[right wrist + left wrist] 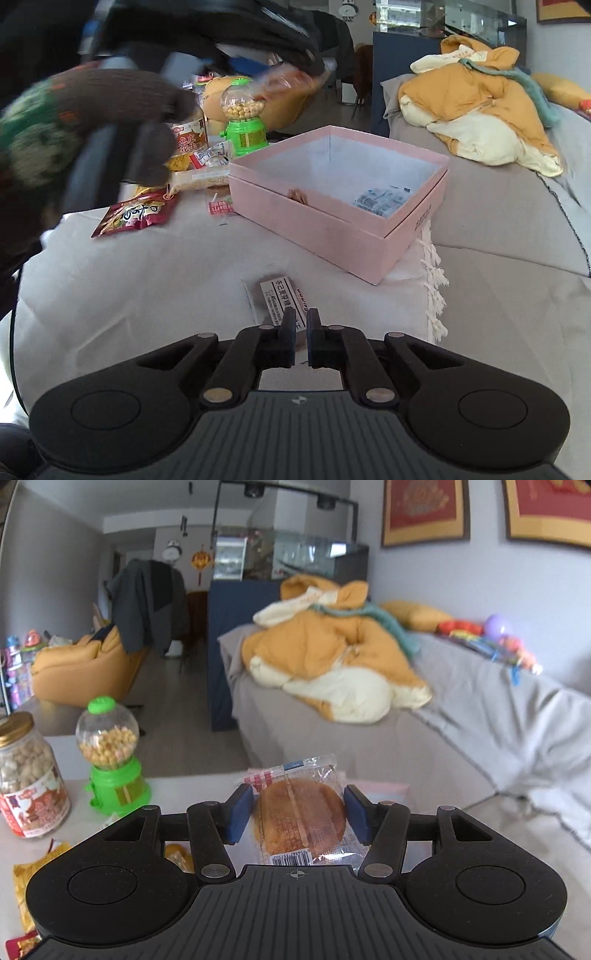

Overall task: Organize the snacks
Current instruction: 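Release the cake into the pink box with the left gripper while the right drops the bar there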

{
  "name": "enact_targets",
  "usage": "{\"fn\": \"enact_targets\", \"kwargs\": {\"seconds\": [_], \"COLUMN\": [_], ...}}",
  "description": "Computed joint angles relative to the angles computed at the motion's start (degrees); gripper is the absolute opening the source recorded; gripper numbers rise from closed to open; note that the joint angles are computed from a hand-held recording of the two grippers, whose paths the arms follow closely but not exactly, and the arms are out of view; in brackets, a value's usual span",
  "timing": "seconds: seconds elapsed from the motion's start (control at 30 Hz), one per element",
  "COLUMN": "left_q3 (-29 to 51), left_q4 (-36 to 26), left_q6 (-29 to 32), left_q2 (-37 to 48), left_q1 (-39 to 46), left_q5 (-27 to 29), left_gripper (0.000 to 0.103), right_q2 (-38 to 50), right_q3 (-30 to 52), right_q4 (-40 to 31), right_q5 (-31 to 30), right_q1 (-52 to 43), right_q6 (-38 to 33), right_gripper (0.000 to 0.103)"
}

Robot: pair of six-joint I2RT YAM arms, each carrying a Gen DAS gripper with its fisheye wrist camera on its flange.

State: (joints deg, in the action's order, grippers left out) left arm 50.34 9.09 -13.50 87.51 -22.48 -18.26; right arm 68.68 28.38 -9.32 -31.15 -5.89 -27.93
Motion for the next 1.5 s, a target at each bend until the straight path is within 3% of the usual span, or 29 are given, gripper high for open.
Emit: {"fn": "enact_targets", "kwargs": {"seconds": [0.03,0.07,0.13,0.27,0.4,0.43,0.5,0.53,0.63,0.73,0.87,0.93,1.13,1.33,1.5], "left_q3": [0.9,2.0,3.7,1.7,0.5,0.2,0.1,0.0,-2.8,-8.3,-13.6,-15.7,-22.2,-27.3,-31.5], "left_q4": [-0.6,-1.9,-3.9,-1.1,0.5,0.6,-0.3,-1.6,-4.2,-5.8,-7.8,-7.6,-6.4,-5.1,-3.6], "left_q6": [0.2,0.4,0.6,2.2,2.3,3.0,4.7,5.0,4.7,3.9,2.7,2.6,2.7,4.1,4.3], "left_q2": [1.4,2.8,5.2,5.0,2.9,2.2,1.2,0.3,-4.1,-10.2,-15.4,-17.2,-21.9,-24.4,-27.4], "left_q1": [0.0,0.0,0.0,0.3,1.6,1.3,0.2,-0.3,-1.3,-2.1,-0.6,0.8,7.4,17.0,22.4], "left_q5": [-0.3,-0.7,-2.2,-3.9,0.0,-1.2,-5.1,-7.0,-8.4,-7.9,-4.2,-2.2,3.8,10.9,15.2], "left_gripper": [0.060,0.060,0.060,0.060,0.060,0.060,0.060,0.059,0.059,0.059,0.059,0.059,0.059,0.059,0.058], "right_q2": [0.5,1.2,2.1,5.3,12.3,12.6,11.2,10.0,8.1,5.3,2.1,2.0,8.5,17.9,20.6], "right_q3": [0.0,0.0,-1.0,-0.8,2.8,2.5,2.4,2.4,2.6,3.6,11.1,16.1,27.7,35.6,34.9], "right_q4": [0.2,0.7,3.5,6.2,8.4,9.7,8.7,7.2,2.5,-0.5,-5.6,-5.9,-0.8,-2.6,-3.8], "right_q5": [0.0,-0.1,0.3,3.6,5.8,6.7,9.2,9.5,7.0,5.9,3.2,5.5,21.7,25.5,23.9], "right_q1": [0.0,0.1,1.2,4.9,7.9,8.6,10.3,10.7,9.4,7.5,6.2,8.1,17.9,21.3,22.2], "right_q6": [-0.4,-0.5,0.6,2.3,5.6,6.8,5.9,4.6,2.7,3.8,8.5,11.3,15.7,18.2,18.6], "right_gripper": [0.024,0.046,0.069,0.069,0.069,0.067,0.045,0.039,0.039,0.038,0.039,0.039,0.039,0.060,0.064]}}
